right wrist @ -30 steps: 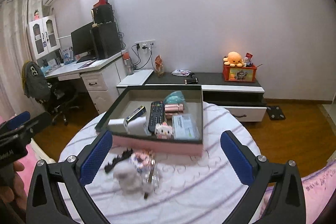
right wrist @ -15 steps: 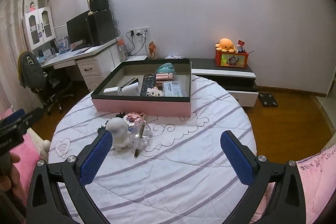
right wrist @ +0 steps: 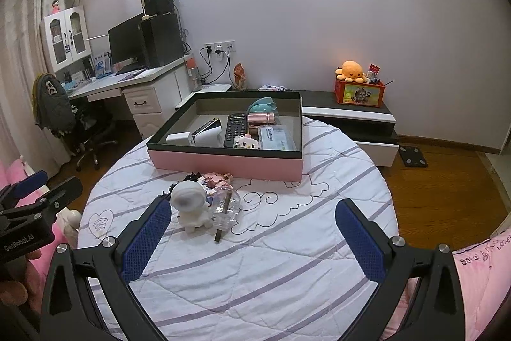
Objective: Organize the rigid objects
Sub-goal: 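Withdraw both tools from the box and approach the hair clip and mug, then grasp the black hair clip with the left tool while the right grasps the glass mug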
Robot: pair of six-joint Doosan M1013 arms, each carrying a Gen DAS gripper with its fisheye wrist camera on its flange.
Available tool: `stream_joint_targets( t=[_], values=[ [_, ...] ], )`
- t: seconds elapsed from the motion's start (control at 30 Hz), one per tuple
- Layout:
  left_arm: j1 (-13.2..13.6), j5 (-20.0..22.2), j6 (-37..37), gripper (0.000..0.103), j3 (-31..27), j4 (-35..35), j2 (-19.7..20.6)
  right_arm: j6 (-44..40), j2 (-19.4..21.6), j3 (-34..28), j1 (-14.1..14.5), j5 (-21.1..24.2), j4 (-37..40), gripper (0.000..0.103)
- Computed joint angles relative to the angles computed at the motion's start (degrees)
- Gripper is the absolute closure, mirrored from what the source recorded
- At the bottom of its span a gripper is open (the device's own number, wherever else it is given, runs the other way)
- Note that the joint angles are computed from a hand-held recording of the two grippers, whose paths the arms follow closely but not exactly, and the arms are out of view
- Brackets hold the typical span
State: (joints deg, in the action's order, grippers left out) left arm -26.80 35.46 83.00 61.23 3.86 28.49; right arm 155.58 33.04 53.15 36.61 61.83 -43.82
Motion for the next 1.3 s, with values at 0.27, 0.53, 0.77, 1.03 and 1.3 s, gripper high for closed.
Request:
stream_joint_targets(
  t=[0.27,0.53,0.77,1.03,1.3],
  values=[
    [-0.03,2.38,0.51,0.0,-2.1,0.77,2.3,-2.02,0.93,-1.07,-0.74,0.36,3.29,0.0],
    [0.24,6.53,2.31,0.0,-7.16,0.23,7.03,-6.08,3.79,-4.38,-2.7,1.54,9.5,0.0],
    [0.22,11.02,4.69,0.0,-12.6,-0.73,11.59,-9.98,6.94,-7.7,-4.46,2.63,15.44,0.004],
    [-0.08,16.01,9.75,0.0,-19.84,-2.48,16.65,-13.17,9.35,-9.97,-6.13,2.8,22.0,0.027],
    [-0.14,23.13,12.57,0.013,-27.83,-4.78,21.35,-15.28,10.92,-12.13,-6.74,2.01,24.84,0.034]
  ],
)
